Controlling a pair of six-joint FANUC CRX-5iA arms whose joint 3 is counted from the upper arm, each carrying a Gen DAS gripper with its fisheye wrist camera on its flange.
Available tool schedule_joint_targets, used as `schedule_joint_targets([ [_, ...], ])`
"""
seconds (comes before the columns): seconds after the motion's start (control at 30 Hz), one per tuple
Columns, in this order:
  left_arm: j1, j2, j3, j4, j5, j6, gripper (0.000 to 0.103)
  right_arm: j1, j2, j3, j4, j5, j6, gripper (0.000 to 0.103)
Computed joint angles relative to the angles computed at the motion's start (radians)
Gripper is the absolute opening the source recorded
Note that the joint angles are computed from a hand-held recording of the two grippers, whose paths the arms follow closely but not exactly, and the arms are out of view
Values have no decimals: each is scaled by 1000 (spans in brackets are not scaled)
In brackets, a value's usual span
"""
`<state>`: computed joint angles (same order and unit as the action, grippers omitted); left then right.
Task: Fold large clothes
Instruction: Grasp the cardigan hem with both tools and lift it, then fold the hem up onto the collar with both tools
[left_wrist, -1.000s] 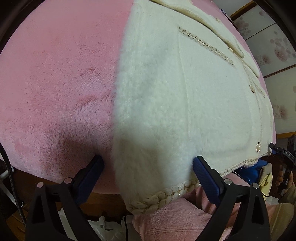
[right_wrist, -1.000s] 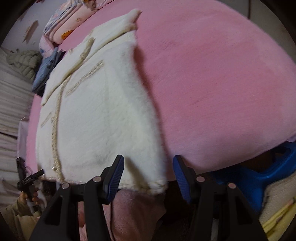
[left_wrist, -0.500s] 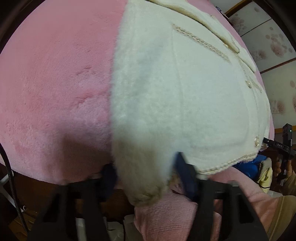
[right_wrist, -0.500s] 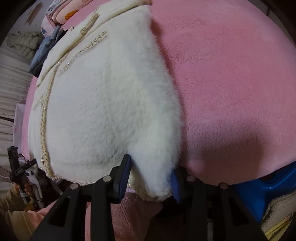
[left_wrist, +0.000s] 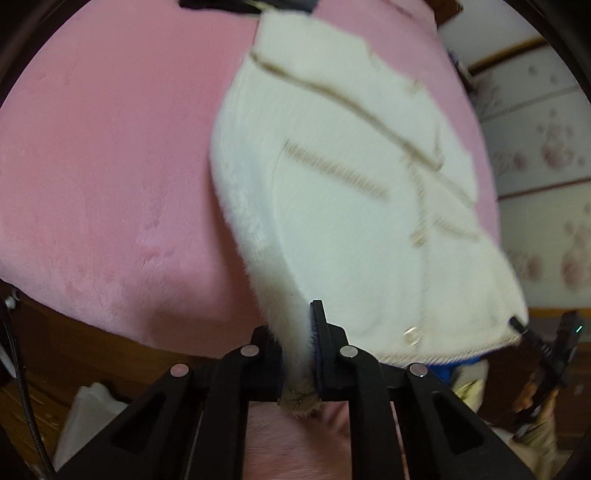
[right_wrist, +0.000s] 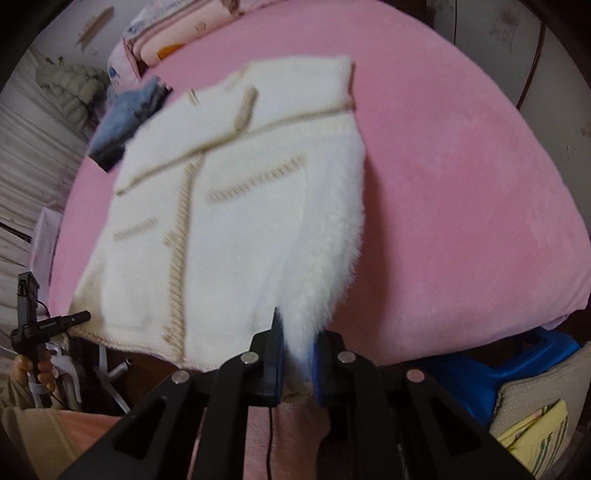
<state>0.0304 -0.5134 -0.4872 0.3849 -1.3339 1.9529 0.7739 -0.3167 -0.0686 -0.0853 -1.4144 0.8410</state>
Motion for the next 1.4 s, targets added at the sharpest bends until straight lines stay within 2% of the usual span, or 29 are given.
schedule_joint_targets([
  [0.1, 80, -38, 3, 94, 55, 13, 9, -10, 27, 82, 1, 31, 9, 10],
  [0.17, 103, -37, 20, 129, 99, 38, 9, -38, 51, 131, -25, 63, 25, 10],
  [0.27, 132, 7, 68, 157, 154, 72, 9, -110, 104, 209, -97, 113, 69, 10],
  [0.37, 150, 82, 117, 172, 219, 100, 9, -183, 206, 318, -164, 148, 112, 10],
  [0.5, 109, 259, 263, 68, 317, 245, 9, -284, 392, 516, -237, 138, 176, 10],
  [0.57, 119, 334, 317, 27, 341, 292, 9, -320, 492, 618, -237, 117, 178, 10],
  [0.63, 115, 423, 395, -60, 348, 348, 10, -354, 589, 705, -232, 99, 160, 10],
  [0.67, 113, 483, 438, -85, 357, 344, 11, -367, 644, 751, -221, 84, 148, 11],
  [0.7, 116, 518, 458, -88, 365, 316, 16, -381, 694, 789, -218, 74, 131, 15],
  [0.73, 112, 561, 492, -111, 352, 301, 27, -394, 739, 819, -220, 67, 119, 17],
  [0.77, 98, 618, 561, -172, 299, 326, 37, -406, 779, 851, -227, 48, 118, 23],
  [0.8, 74, 684, 652, -261, 221, 352, 59, -405, 828, 892, -201, 14, 110, 30],
  [0.83, 60, 719, 700, -311, 179, 362, 64, -395, 877, 934, -154, -27, 111, 34],
  [0.87, 43, 755, 744, -361, 143, 358, 64, -394, 916, 971, -134, -62, 129, 35],
  [0.97, 34, 794, 756, -380, 118, 295, 65, -405, 992, 1030, -148, -124, 187, 35],
  [1.13, 9, 844, 808, -444, 76, 204, 64, -417, 1031, 1036, -192, -120, 277, 35],
  [1.23, 8, 899, 852, -472, 84, 150, 64, -398, 1069, 1068, -157, -119, 303, 35],
  [1.4, 3, 962, 902, -478, 111, 55, 64, -373, 1176, 1202, -76, -160, 312, 35],
])
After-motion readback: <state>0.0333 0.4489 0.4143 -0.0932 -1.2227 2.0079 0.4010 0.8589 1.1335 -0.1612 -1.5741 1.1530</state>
